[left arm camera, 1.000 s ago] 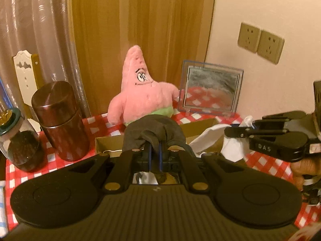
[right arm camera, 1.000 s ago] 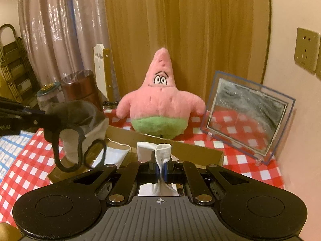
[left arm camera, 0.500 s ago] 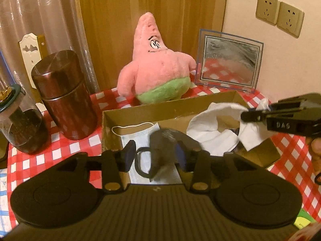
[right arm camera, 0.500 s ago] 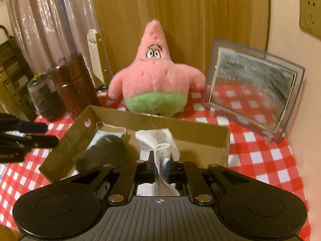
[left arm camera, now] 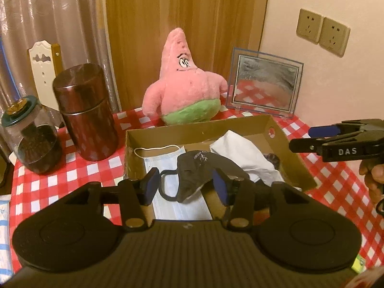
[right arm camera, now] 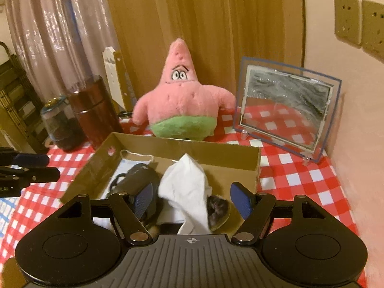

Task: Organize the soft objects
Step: 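Move both grippers back toward the items beside the jar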

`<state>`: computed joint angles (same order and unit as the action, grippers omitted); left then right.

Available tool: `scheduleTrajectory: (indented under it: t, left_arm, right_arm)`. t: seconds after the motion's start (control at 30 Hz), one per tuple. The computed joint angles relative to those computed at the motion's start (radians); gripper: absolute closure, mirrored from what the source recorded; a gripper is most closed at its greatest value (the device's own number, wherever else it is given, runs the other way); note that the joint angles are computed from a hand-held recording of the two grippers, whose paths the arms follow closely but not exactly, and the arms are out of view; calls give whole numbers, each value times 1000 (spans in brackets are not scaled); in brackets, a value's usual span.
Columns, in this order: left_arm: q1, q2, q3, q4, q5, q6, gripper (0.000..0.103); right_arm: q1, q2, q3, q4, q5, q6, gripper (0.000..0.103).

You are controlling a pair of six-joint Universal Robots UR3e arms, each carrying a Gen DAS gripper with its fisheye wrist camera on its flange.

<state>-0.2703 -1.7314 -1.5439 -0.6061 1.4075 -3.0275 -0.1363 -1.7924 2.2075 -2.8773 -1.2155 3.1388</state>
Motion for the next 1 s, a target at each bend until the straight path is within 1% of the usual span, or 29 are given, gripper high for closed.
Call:
scheduleTrajectory:
  t: [0.17,0.27,0.37,0.43,0.53,0.57,0.6,0.67,0.7,0.77,0.8,0.9,0.93,1.0]
  left_arm:
    - [8,179,-147,0,-7,-28,55]
    - [1,306,-239,-13,18,-56,53]
    - [-2,443,-315,-51,30,-89,52]
    - [-13,541,-356,-89,51,-110,50]
    - [-41,675,-401,-154,88,-144,48]
    - [-58,717,-411,-178,108,-160,44]
    - [-81,755,-418,-204,134,-175,40]
    - [-148,805,-430,-232,203,-213,38]
    - [-193,823,-435,-244,245,-241,38]
    - [-277,852,-446,-263,324,-300,37]
    - [-336,858,-452,-268,377,-338,36]
    - [-534,860,-473,-291,558,-492,32]
    - [-592,863,-483,-301,606,-546,31]
    - [-686,862,-499,-327,684,-654,25]
  right_arm:
    - [-14,-255,75,158,40,-10,31]
    - [-15,-423,95,283,55,5,31]
    - [-8,-607,100,436,62,2,31]
    - [6,-725,94,540,50,13,31]
    - [-5,-897,70,722,65,24,31]
    - [8,-946,58,775,56,36,31]
    - [19,-989,50,820,49,46,31]
    - [-39,-1118,-2,1012,98,18,31]
    - [-43,-1158,-22,1076,103,17,31]
    - [-19,-1217,-52,1160,84,45,31]
    - [-18,-1248,-71,1211,83,55,31]
    - [-23,-1336,-125,1356,86,62,31]
    - [-29,-1364,-145,1405,83,58,31]
    - [-37,-1412,-184,1504,84,43,31]
